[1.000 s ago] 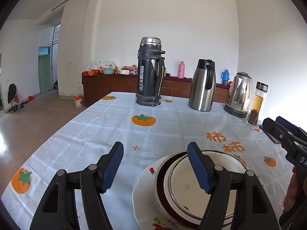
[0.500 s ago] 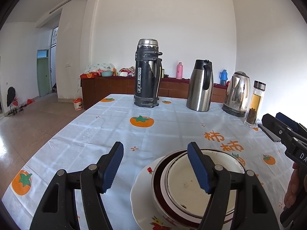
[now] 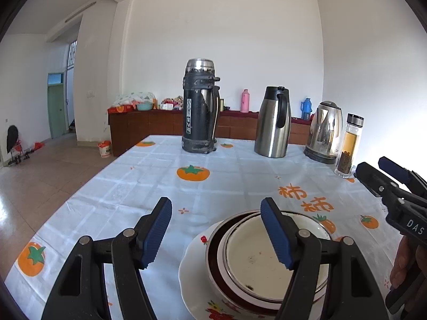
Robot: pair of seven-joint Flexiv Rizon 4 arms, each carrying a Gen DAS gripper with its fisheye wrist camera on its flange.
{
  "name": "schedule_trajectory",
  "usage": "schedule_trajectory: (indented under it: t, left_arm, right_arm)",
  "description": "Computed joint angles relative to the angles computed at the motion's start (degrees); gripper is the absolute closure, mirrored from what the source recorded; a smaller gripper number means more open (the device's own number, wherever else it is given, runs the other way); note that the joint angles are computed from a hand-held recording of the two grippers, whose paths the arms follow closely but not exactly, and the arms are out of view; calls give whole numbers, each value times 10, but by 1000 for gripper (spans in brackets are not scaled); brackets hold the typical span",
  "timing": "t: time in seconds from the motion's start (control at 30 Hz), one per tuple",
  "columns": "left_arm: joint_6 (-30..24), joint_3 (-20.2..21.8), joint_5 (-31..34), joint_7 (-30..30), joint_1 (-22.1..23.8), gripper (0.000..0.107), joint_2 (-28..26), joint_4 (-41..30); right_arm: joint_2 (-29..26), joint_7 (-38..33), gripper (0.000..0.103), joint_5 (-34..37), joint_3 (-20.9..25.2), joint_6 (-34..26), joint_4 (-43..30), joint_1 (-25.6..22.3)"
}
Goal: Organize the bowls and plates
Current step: 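Open both grippers and release the bowl stack on the plates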
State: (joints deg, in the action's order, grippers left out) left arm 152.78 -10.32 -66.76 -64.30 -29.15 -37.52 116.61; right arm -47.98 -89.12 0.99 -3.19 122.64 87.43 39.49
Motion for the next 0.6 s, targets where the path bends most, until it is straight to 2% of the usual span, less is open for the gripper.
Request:
schedule_trajectory:
  t: [0.17, 0.27, 0.6]
  left_arm:
    - [14, 2, 11, -4, -2, 36, -1, 1]
    - [2, -1, 6, 6, 1, 36, 0, -3]
    - [33, 1, 12, -1, 1, 36, -7, -2]
  right_arm:
    - [0, -5, 19, 5, -3, 2, 1, 3]
    - [0, -9, 19, 4, -5, -3, 0, 5]
    - [-2, -15, 17, 7, -8, -7, -5, 10]
